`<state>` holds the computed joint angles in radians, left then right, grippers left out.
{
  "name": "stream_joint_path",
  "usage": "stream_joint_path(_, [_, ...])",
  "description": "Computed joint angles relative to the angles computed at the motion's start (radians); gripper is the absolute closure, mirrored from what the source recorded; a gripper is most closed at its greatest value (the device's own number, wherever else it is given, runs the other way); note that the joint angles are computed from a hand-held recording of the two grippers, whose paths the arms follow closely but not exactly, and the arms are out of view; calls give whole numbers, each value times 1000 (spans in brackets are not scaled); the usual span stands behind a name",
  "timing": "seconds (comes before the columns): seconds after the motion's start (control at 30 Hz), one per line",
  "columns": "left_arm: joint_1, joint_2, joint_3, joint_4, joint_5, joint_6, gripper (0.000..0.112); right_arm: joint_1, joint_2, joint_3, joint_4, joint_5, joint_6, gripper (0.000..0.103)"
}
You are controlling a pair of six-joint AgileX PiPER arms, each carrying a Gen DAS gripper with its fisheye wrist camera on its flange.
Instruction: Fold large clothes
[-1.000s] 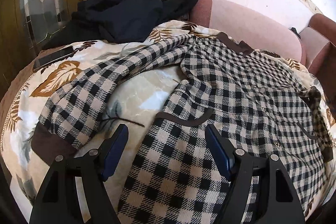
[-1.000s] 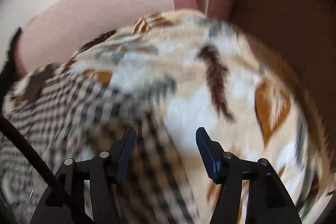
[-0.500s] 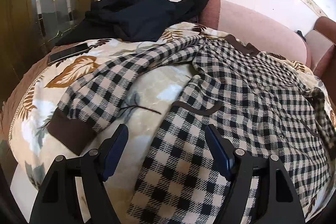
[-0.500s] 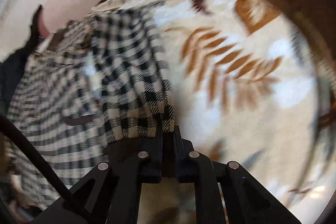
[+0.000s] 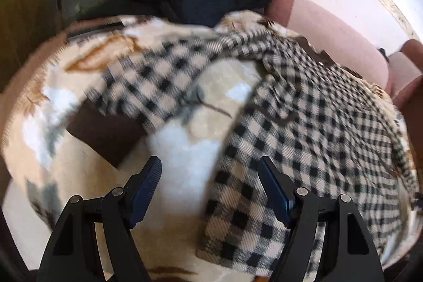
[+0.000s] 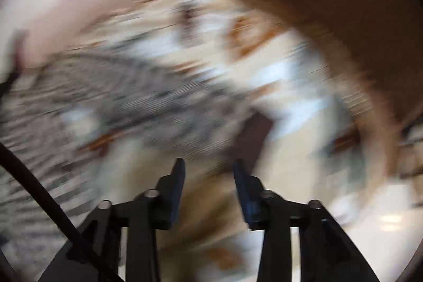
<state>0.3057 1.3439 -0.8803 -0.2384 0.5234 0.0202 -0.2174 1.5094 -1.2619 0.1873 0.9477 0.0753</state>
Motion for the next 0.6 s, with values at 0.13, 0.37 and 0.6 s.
stream_joint_path(0.13, [57, 39, 1, -248, 90, 246, 36, 67, 18, 117, 292, -24, -201, 58])
stream_joint_path(0.37, [80, 32, 29, -503, 174, 541, 35, 133, 13, 247, 504, -190, -335, 37])
stream_joint_path(0.6, [-72, 2, 45, -310, 98, 343, 77, 120, -42, 387, 760, -175, -488, 77])
